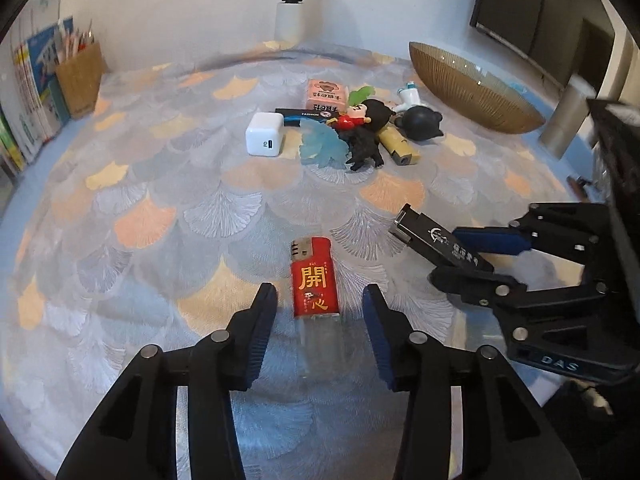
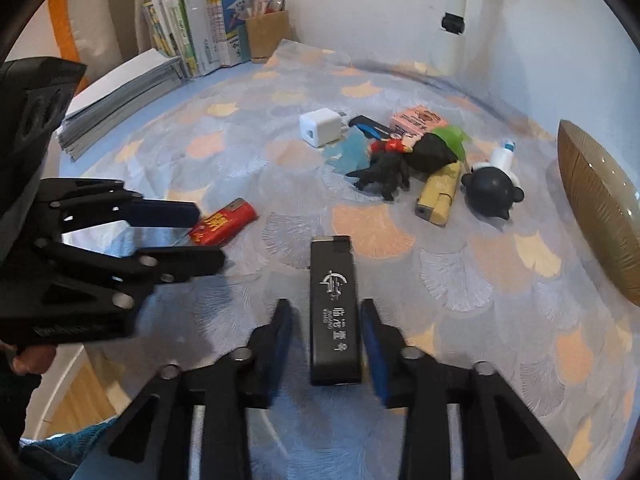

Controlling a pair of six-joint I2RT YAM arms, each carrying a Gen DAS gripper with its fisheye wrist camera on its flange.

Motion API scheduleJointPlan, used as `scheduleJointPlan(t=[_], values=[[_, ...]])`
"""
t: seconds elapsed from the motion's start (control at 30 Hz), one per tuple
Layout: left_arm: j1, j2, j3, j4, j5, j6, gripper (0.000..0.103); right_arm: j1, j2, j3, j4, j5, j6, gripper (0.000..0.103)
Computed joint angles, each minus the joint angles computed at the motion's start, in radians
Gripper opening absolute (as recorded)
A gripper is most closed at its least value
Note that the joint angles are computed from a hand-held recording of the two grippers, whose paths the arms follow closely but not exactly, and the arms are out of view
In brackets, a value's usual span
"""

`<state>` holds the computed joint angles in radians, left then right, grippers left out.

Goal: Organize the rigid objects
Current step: 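Grasp the red lighter with the left tool while the right tool grasps the black USB stick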

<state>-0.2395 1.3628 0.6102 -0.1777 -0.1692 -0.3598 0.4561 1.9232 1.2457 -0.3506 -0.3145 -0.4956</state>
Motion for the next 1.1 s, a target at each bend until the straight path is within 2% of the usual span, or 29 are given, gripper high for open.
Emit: scheduleJointPlan(t=[0.03,0.07,0.1,0.13,0.23,0.33,0.53,0.73,0.8,0.87,0.93,1.0,1.03,1.1], values=[[-0.012,0.000,-0.002,-0.003,-0.020,0.002,0.039,0.002,-0.009,-0.015,0.011,-0.001,-0.002,0.024],[-0.020,0.001,-0.001,-0.003,-0.030,-0.001,0.032,0.008,-0.021,-0.032,0.023,0.006,-0.001,0.024],[-0.023,-0.003,-0.001,-0.001,-0.027,-0.007,0.020,0.011,-0.031,-0.047,0.031,0.007,-0.006,0.024],[-0.023,-0.014,-0.010,0.010,-0.028,-0.022,0.020,0.011,-0.035,-0.051,0.026,-0.007,-0.010,0.024],[-0.071,-0.055,-0.025,0.016,-0.116,-0.062,0.020,-0.006,-0.046,-0.053,0.000,-0.068,0.003,0.024],[-0.090,-0.103,-0.019,0.014,-0.125,-0.052,0.020,-0.027,-0.067,-0.051,-0.015,-0.114,0.018,0.024],[-0.111,-0.131,0.027,0.003,-0.143,-0.040,0.020,-0.068,-0.090,-0.054,-0.006,-0.107,0.042,0.024],[-0.111,-0.087,0.020,0.032,-0.119,-0.066,0.020,-0.105,-0.029,-0.022,-0.098,-0.093,-0.040,0.024],[-0.110,-0.085,0.013,0.044,-0.104,-0.075,0.020,-0.100,-0.033,-0.025,-0.100,-0.090,-0.061,0.026],[-0.110,-0.080,0.019,0.045,-0.103,-0.074,0.020,-0.081,-0.023,-0.005,-0.117,-0.078,-0.067,0.039],[-0.115,-0.084,0.023,0.040,-0.108,-0.071,0.020,-0.050,-0.028,-0.012,-0.094,-0.030,-0.054,0.039],[-0.122,-0.092,0.028,0.032,-0.119,-0.067,0.020,-0.026,-0.040,-0.036,-0.050,0.009,-0.044,0.032],[-0.125,-0.095,0.032,0.026,-0.124,-0.068,0.020,-0.026,-0.040,-0.036,-0.050,-0.001,-0.044,0.024],[-0.126,-0.104,0.044,0.013,-0.136,-0.064,0.020,-0.026,-0.048,-0.048,-0.044,-0.006,-0.037,0.024]])
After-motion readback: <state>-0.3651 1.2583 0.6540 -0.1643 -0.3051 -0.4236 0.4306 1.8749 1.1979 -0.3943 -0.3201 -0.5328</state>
